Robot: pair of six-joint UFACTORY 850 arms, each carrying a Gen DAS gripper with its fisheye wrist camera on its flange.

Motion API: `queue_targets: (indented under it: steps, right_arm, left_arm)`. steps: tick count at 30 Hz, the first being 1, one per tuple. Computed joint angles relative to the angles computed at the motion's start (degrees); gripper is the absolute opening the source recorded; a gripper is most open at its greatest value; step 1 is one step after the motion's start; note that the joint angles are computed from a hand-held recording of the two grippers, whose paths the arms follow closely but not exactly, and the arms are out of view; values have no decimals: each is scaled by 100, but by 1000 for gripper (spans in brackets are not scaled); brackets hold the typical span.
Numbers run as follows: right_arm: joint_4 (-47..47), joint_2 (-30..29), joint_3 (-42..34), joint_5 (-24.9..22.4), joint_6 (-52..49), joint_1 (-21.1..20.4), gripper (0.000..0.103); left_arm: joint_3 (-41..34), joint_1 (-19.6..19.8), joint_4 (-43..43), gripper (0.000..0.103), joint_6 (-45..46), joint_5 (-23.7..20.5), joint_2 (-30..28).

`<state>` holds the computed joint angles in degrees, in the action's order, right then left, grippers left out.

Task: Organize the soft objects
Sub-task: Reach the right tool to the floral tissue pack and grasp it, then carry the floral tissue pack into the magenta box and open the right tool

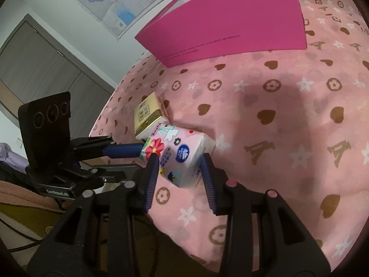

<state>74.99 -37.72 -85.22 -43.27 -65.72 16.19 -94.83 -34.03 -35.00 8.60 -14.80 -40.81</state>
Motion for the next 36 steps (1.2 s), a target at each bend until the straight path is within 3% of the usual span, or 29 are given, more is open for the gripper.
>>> queue_targets:
  steps: [4, 12, 15, 24, 36]
  right_arm:
    - [40, 22, -1, 119, -22, -28, 40]
    - [195, 26, -79, 372, -154, -69, 40]
    - [277, -1, -138, 406, -182, -90, 40]
    - [132, -183, -390, 471, 48, -108, 40]
    - [95, -345, -544, 512, 201, -100, 40]
  left_arm:
    - [-217, 23, 113, 37, -62, -51, -122]
    - [-804, 35, 1180, 38, -950, -134, -425]
    - [-945, 92, 867, 38, -712, -192, -529]
    - [-1305, 159, 998, 37, -1005, -477, -824]
    - [-1416, 193, 825, 35, -906, -523, -909]
